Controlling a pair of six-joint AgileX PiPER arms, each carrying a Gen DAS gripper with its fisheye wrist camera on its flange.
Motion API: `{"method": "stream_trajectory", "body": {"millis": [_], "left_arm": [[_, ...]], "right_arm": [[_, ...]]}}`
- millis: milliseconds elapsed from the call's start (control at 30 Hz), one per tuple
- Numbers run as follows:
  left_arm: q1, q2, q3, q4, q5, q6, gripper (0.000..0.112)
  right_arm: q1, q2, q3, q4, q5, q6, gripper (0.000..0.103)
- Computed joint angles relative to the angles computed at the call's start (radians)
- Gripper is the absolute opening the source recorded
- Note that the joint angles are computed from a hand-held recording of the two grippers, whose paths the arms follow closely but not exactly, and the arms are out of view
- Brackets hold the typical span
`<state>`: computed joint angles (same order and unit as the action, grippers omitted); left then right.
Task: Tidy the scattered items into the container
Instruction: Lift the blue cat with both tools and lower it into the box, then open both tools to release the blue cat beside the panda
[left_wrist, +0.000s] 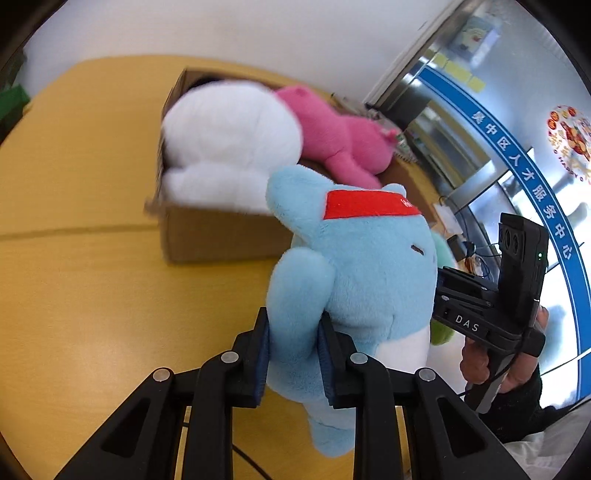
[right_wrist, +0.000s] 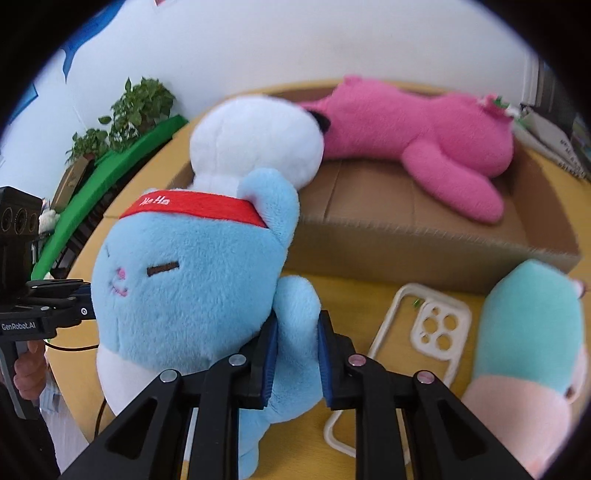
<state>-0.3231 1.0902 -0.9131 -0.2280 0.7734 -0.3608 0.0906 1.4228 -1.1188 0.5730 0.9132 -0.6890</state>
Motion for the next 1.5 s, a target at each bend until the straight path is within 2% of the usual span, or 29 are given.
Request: {"method": "stream_trajectory", "body": {"millis": [167, 300, 433, 567, 667, 767, 833, 867, 1000, 1167, 1200, 1233, 1267, 1300, 1333, 1367, 1433, 1500], "left_arm": [[-0.043, 0.083, -0.18, 0.108, -0.007, -0.041, 0.024], [-0.017, 0.181, -0.334, 0.155, -0.036, 0.002, 0.024], [0.003, 0.364, -0.567, 0.227, -0.007, -0.007, 0.024], [0.052, 0.591, -0.782, 0.195, 0.066, 0.023, 0.024], [0.064, 0.726, -0.859, 0.189, 0.116, 0.013, 0.024], [0.071, 0.807, -0.834, 0.181, 0.085, -0.004, 0.024], [0.064, 0.799, -0.769, 0.173, 0.005, -0.001, 0.024], [0.05, 0.801, -0.769, 0.214, -0.001, -0.022, 0.024], [0.002, 0.828, -0.805, 0.352, 0.036, -0.079, 0.025], [-0.001, 0.815, -0.81, 0.347, 0.047, -0.08, 0.028], [-0.001, 0.808, -0.809, 0.345, 0.05, -0.076, 0.029], [0.001, 0.798, -0.808, 0.339, 0.054, -0.074, 0.031], [0.008, 0.783, -0.803, 0.319, 0.055, -0.074, 0.035], [0.019, 0.76, -0.785, 0.286, 0.045, -0.074, 0.039], [0.033, 0.729, -0.751, 0.243, 0.022, -0.068, 0.05], [0.045, 0.69, -0.704, 0.207, -0.011, -0.065, 0.063], [0.041, 0.611, -0.617, 0.232, -0.055, -0.112, 0.075], [0.01, 0.566, -0.58, 0.335, -0.027, -0.183, 0.079]], "right_arm": [[-0.048, -0.026, -0.115, 0.032, 0.006, 0.003, 0.019], [-0.06, 0.041, -0.293, 0.033, 0.001, 0.008, 0.019], [-0.058, 0.196, -0.559, -0.011, -0.009, 0.077, 0.019], [-0.031, 0.381, -0.778, -0.131, -0.016, 0.236, 0.019], [-0.018, 0.494, -0.833, -0.204, -0.013, 0.312, 0.019], [0.0, 0.595, -0.849, -0.274, 0.01, 0.359, 0.019], [0.021, 0.641, -0.856, -0.322, 0.024, 0.381, 0.019], [0.034, 0.656, -0.855, -0.359, 0.02, 0.397, 0.019], [0.051, 0.703, -0.882, -0.41, 0.056, 0.396, 0.023], [0.0, 0.653, -0.874, -0.323, 0.064, 0.359, 0.027], [-0.005, 0.628, -0.85, -0.308, 0.046, 0.347, 0.029], [-0.011, 0.599, -0.829, -0.289, 0.024, 0.333, 0.036], [-0.019, 0.588, -0.832, -0.261, 0.015, 0.318, 0.042], [-0.03, 0.599, -0.875, -0.221, 0.032, 0.305, 0.058], [-0.04, 0.611, -0.911, -0.157, 0.056, 0.289, 0.075], [-0.048, 0.632, -0.949, -0.086, 0.094, 0.282, 0.079], [-0.036, 0.708, -1.037, -0.003, 0.184, 0.3, 0.079], [0.002, 0.768, -1.078, -0.021, 0.214, 0.32, 0.079]]}}
